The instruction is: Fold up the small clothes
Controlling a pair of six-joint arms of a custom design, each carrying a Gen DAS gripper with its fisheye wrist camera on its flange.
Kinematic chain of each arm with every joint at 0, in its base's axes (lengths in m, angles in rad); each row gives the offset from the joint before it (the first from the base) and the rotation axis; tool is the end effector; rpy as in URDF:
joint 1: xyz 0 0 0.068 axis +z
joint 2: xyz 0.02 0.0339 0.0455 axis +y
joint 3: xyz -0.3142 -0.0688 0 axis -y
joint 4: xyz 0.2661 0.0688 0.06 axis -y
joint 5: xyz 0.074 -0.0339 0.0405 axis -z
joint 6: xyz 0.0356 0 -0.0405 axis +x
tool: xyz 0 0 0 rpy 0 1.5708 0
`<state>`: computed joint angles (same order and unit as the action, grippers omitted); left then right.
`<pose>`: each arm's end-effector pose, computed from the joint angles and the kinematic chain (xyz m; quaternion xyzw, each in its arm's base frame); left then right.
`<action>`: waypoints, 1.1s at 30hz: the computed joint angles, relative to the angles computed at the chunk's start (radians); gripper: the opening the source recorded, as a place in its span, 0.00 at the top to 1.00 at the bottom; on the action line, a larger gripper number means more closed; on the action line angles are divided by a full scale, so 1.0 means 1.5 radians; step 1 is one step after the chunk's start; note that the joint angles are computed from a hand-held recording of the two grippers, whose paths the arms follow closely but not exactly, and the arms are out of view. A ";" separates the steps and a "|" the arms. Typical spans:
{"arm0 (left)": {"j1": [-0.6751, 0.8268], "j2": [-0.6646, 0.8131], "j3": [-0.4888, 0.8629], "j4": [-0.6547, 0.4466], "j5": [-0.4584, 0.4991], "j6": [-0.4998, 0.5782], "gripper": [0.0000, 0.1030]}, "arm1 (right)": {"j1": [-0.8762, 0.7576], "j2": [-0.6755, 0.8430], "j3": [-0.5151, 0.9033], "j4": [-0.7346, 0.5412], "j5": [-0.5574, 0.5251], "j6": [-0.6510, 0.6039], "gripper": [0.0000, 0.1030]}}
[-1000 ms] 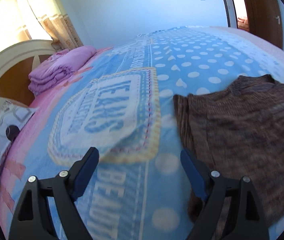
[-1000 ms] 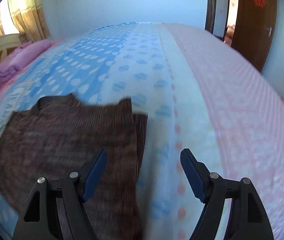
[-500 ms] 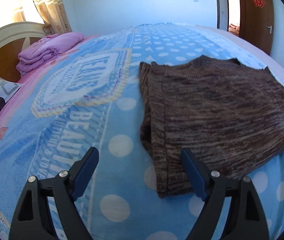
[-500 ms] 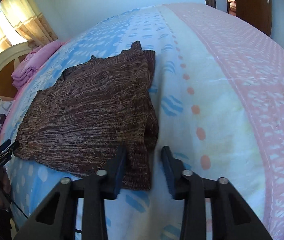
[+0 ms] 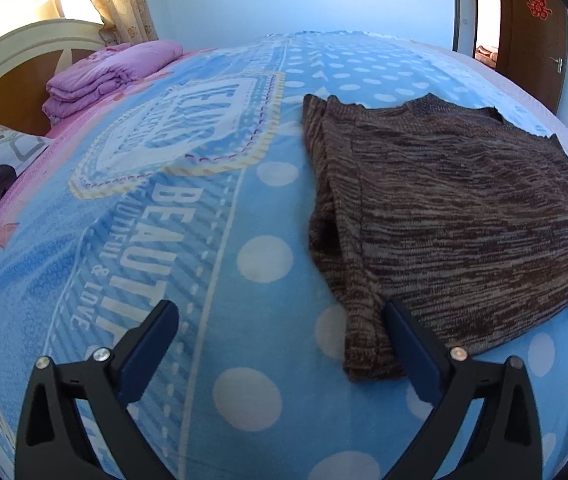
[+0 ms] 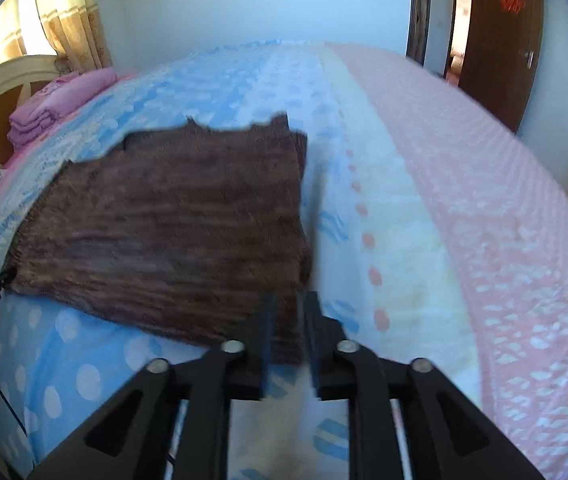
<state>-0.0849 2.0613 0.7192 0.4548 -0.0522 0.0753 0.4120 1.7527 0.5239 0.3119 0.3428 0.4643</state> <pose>0.3548 -0.0283 0.0601 0.0666 0.9395 0.0230 0.3351 0.2687 0.1044 0.1066 0.0792 0.9314 -0.0120 0.3551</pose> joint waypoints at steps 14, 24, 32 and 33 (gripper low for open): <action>-0.006 0.007 0.000 0.013 -0.009 -0.005 0.00 | 0.141 0.237 0.277 -0.106 0.056 0.032 0.57; -0.001 0.009 0.004 0.008 0.005 -0.007 0.00 | 0.194 0.221 0.340 -0.136 0.089 0.034 0.57; 0.005 0.008 0.004 0.005 0.018 -0.008 0.00 | 0.249 0.314 0.399 -0.125 0.084 0.033 0.56; 0.004 0.008 0.004 0.004 0.018 -0.008 0.00 | 0.254 0.309 0.392 -0.126 0.084 0.045 0.56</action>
